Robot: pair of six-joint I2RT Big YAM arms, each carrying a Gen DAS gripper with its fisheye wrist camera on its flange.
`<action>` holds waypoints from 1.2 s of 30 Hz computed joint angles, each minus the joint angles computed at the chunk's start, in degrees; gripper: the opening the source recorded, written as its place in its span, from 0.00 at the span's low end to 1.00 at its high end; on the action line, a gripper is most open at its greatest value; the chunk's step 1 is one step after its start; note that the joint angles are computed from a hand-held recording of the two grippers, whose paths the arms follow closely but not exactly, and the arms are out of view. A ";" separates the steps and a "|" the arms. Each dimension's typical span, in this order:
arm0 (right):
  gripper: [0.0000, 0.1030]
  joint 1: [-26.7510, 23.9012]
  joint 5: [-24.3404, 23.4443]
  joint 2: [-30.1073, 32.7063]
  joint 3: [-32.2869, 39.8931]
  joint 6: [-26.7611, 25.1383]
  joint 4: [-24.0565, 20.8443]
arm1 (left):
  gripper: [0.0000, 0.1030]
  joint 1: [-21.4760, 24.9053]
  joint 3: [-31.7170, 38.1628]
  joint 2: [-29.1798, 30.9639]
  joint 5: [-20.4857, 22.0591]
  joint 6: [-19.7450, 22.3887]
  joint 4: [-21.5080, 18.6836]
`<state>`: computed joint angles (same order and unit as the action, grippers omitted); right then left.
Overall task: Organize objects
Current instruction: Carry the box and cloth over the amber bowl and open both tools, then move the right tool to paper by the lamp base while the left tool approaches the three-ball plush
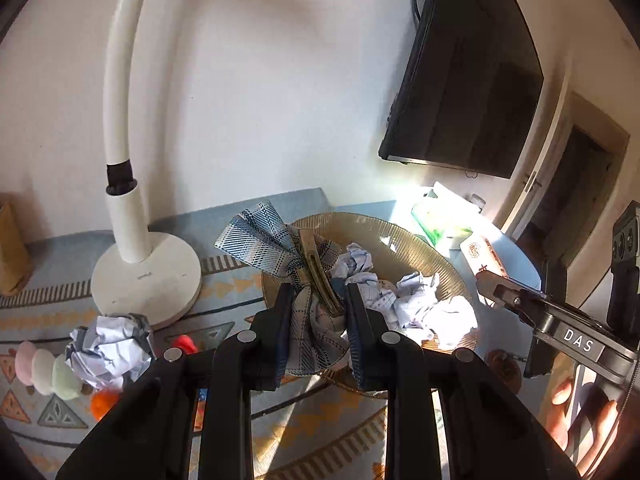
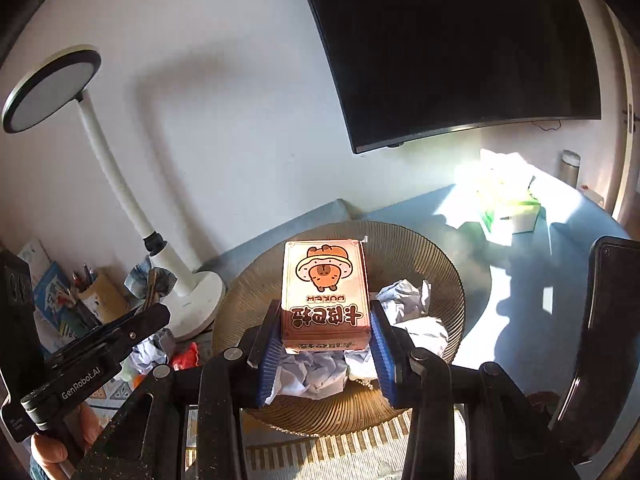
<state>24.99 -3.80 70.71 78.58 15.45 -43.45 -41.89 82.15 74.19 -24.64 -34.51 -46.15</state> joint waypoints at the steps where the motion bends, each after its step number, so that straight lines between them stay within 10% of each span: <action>1: 0.39 -0.62 -0.57 2.00 1.39 0.20 -0.35 | 0.21 0.59 1.33 1.73 0.70 1.02 0.34; 7: 0.40 -2.47 -3.58 9.29 5.88 2.24 -0.53 | 0.43 2.49 6.49 8.66 3.30 3.73 1.26; 10: 0.50 -3.85 -5.77 10.59 6.33 3.11 -0.94 | 0.91 3.11 5.94 8.57 4.27 2.72 2.72; 17: 0.55 -3.91 -6.91 5.83 2.43 2.92 0.04 | 0.95 1.45 -0.68 0.84 3.42 0.77 6.07; 25: 0.78 4.71 -5.43 -4.92 -2.86 1.44 3.39 | 0.99 -6.98 -9.64 -14.59 -10.11 -6.43 1.27; 31: 0.85 13.91 -3.41 -9.28 -10.52 3.93 5.90 | 0.99 -14.50 -17.63 -24.44 -23.90 -24.66 -12.78; 36: 0.85 18.98 -2.36 -5.66 -15.91 5.95 8.48 | 0.99 -14.68 -26.75 -28.51 -24.83 -39.11 -21.29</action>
